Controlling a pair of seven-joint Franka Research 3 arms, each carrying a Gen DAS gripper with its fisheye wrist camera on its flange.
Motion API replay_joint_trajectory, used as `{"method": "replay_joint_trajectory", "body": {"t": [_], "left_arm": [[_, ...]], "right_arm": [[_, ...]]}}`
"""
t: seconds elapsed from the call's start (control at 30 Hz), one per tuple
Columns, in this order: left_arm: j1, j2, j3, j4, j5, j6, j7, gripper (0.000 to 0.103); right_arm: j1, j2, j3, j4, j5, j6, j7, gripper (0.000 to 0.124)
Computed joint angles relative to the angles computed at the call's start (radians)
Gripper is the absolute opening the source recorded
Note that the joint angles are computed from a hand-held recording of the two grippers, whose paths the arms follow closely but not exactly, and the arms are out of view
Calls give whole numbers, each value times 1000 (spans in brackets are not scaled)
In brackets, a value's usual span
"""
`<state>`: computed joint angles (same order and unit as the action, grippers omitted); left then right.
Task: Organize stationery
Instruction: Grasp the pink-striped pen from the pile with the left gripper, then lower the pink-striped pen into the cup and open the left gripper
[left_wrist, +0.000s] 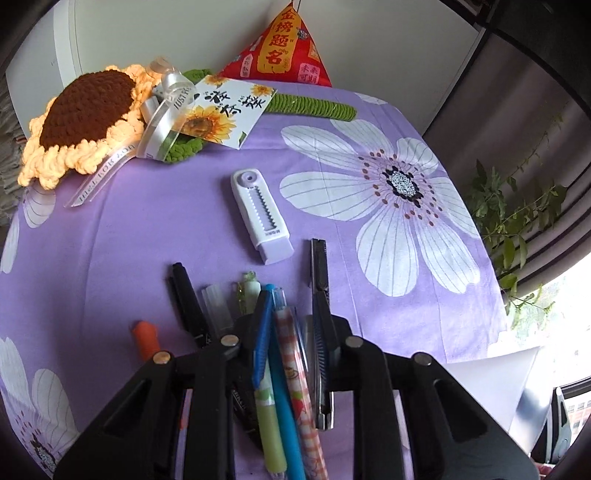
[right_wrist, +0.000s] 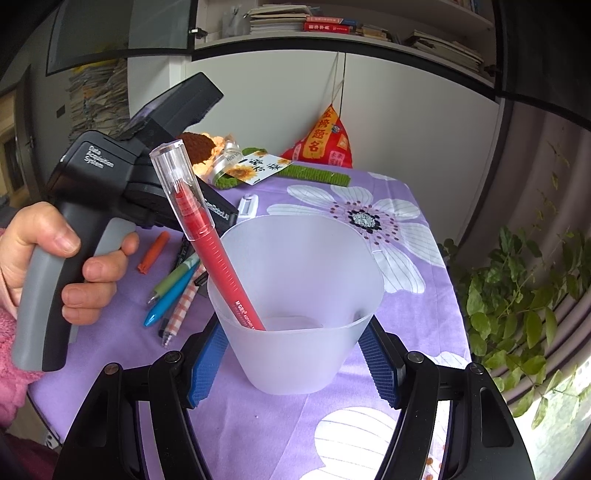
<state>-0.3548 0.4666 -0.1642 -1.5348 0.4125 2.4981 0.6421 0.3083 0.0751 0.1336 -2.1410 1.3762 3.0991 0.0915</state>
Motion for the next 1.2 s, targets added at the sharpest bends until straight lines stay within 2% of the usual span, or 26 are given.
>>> {"method": "replay_joint_trajectory", "body": {"t": [0.07, 0.1, 0.13, 0.27, 0.5, 0.8, 1.07, 1.2], "left_arm": [[-6, 5, 6, 9, 9, -13, -6, 17], [-6, 5, 6, 11, 8, -18, -11, 10], [3, 3, -1, 5, -7, -12, -4, 11], [26, -33, -12, -54, -42, 50, -7, 11], [28, -154, -6, -187, -8, 154, -67, 11], [22, -287, -2, -287, 141, 218, -199, 10], [20, -364, -22, -280, 331, 247, -297, 8], [30, -384, -43, -264, 349, 289, -281, 8]], "right_arm": [[-1, 0, 0, 0, 0, -2, 0, 71], [-1, 0, 0, 0, -1, -2, 1, 71], [0, 0, 0, 0, -1, -1, 2, 71], [-1, 0, 0, 1, 2, -2, -1, 71], [1, -2, 1, -3, -8, 4, 10, 71], [1, -2, 1, -3, -13, 2, 14, 71], [3, -12, -1, -15, -8, 2, 4, 71], [5, -14, -3, -18, -17, 4, 12, 71]]}}
